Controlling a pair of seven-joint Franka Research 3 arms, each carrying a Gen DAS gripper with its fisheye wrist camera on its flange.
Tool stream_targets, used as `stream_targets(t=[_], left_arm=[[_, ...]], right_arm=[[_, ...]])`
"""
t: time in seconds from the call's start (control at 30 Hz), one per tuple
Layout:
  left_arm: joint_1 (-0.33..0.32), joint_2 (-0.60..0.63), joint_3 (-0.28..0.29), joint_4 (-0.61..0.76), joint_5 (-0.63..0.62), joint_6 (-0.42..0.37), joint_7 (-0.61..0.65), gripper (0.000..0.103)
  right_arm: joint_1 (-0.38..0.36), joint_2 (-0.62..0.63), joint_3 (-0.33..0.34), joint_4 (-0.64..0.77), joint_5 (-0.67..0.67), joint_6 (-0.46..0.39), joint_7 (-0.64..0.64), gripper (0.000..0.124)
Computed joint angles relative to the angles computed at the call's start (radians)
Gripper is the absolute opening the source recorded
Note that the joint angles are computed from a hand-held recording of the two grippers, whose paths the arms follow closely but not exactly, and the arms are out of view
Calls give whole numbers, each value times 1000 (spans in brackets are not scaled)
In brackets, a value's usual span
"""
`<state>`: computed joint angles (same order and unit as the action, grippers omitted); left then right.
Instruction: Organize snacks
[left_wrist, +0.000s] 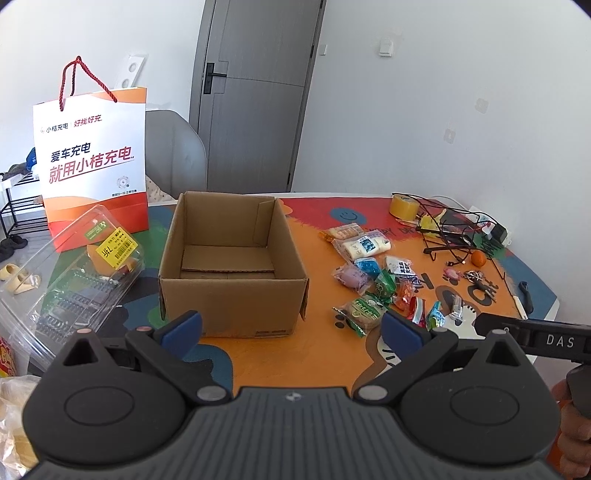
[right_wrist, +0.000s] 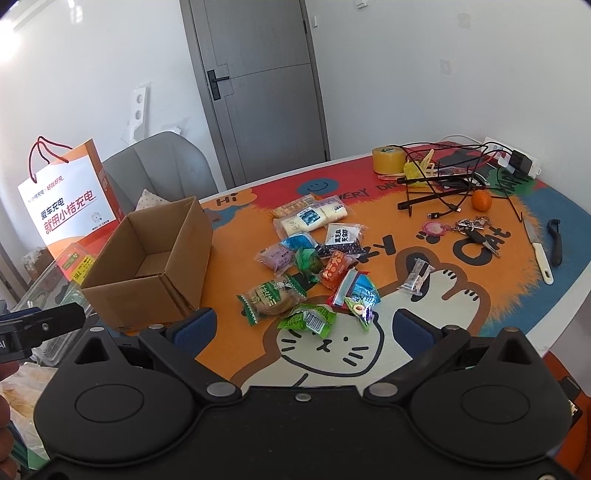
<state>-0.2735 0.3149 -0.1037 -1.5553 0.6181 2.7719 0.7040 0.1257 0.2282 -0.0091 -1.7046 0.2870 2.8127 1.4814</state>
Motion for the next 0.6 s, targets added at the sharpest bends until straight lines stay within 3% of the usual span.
stream_targets(t=[0.6], left_arm=[[2, -5, 1, -7, 4, -1, 3, 103]], right_arm=[[2, 2, -4, 0, 1, 0, 7, 103]])
